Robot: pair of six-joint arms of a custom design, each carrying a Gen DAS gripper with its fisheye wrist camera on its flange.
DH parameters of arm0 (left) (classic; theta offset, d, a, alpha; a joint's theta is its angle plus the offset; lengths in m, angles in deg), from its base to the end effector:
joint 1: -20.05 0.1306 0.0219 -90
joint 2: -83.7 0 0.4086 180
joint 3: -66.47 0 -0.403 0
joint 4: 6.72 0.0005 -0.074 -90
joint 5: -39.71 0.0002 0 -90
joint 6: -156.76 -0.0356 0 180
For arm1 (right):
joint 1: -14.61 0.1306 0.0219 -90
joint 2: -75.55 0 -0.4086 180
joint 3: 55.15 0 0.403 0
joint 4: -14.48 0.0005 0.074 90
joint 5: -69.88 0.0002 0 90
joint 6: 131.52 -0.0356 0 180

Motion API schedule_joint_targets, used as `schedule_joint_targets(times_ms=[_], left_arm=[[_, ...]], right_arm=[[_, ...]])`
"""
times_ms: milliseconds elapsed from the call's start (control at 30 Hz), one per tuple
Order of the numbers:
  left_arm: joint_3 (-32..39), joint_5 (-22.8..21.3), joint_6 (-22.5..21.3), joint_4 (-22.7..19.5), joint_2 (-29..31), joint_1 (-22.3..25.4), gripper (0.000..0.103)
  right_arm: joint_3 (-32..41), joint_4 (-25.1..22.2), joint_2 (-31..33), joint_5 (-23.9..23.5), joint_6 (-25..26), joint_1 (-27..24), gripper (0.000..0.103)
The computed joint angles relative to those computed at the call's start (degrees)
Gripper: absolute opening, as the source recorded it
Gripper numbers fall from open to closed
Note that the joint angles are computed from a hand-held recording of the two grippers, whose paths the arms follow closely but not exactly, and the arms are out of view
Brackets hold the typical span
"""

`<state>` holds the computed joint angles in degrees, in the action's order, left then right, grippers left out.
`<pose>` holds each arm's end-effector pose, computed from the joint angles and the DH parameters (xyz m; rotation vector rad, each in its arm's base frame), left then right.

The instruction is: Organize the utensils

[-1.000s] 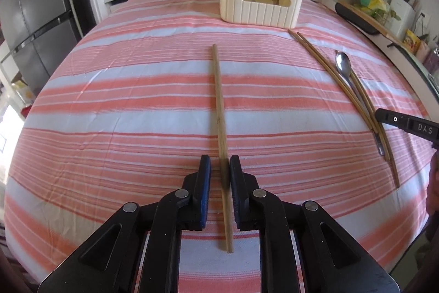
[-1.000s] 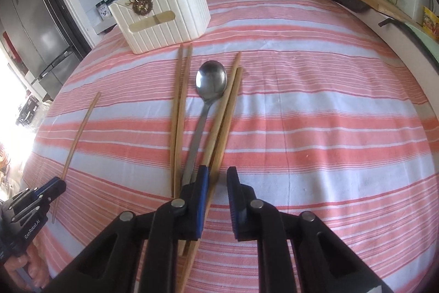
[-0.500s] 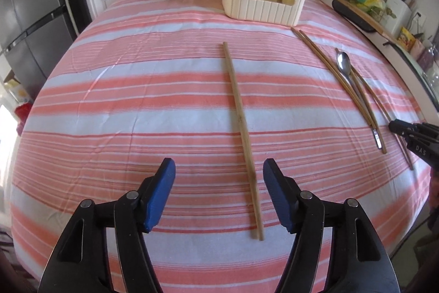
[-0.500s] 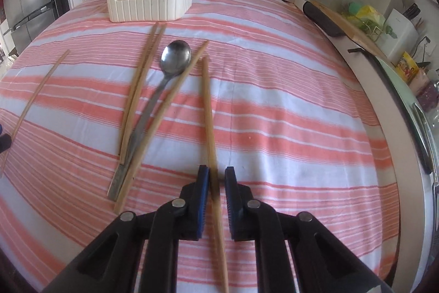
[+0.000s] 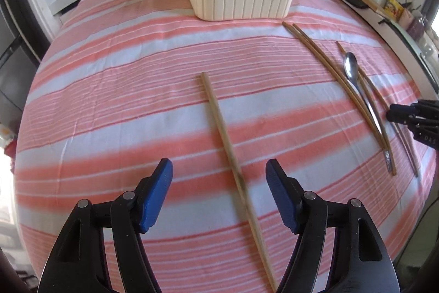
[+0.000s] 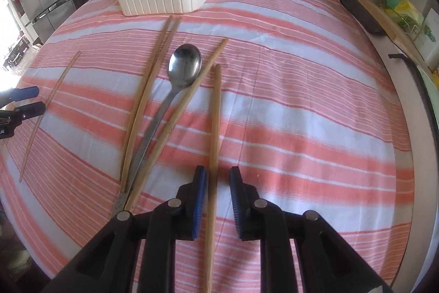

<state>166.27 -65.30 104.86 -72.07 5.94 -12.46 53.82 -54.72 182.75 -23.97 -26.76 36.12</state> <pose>0.4701 -0.2893 0.4123 -0.1997 2.6701 -0.0159 0.5458 0.2171 0.4322 -0.8734 2.6073 0.1246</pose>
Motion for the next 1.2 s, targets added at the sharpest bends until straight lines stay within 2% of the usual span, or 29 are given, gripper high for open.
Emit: schedule_joint_targets(times_ms=[100,300,333,367,433,500,567,733,967,1200], left_arm=[[2.26,2.06,-1.00,-0.42,2.02,2.12,0.069],[6.73,4.37,-1.14,-2.40,5.18,4.56,0.046],[7.16,4.40,-1.09,-2.46,5.52,4.65,0.031],[7.74,3.98,-1.04,-2.73,5.95,4.65,0.010],[7.98,3.98,-0.70,-2.15,6.09,4.86,0.006],[7.17,3.40,0.51,-0.92,5.00,4.80,0.005],[5.95,2.16,1.08,0.89,2.81,4.51,0.005],[4.23,-2.38,1.79,3.45,-3.66,2.91,0.005],[4.71,-7.96,-0.26,6.54,-10.57,-0.02,0.005],[5.51,-11.14,-1.24,9.63,-12.44,-2.32,0.005]], right_arm=[[4.59,-1.48,3.50,-0.13,0.44,0.38,0.018],[15.91,-4.12,11.71,0.60,-0.29,1.79,0.018],[17.80,-4.80,12.97,0.93,-0.31,1.98,0.017],[19.44,-5.14,14.08,1.33,-0.61,2.22,0.011],[21.82,-5.98,15.55,1.72,-1.34,2.60,0.007],[23.09,-6.08,16.15,1.66,-2.29,2.59,0.007],[22.52,-4.43,15.01,-0.31,-3.46,2.16,0.007],[18.98,0.42,8.78,-4.62,-4.27,1.30,0.007],[15.11,4.85,-0.60,-9.29,-4.03,0.21,0.007],[10.64,10.72,-7.63,-11.33,-4.94,-0.39,0.007]])
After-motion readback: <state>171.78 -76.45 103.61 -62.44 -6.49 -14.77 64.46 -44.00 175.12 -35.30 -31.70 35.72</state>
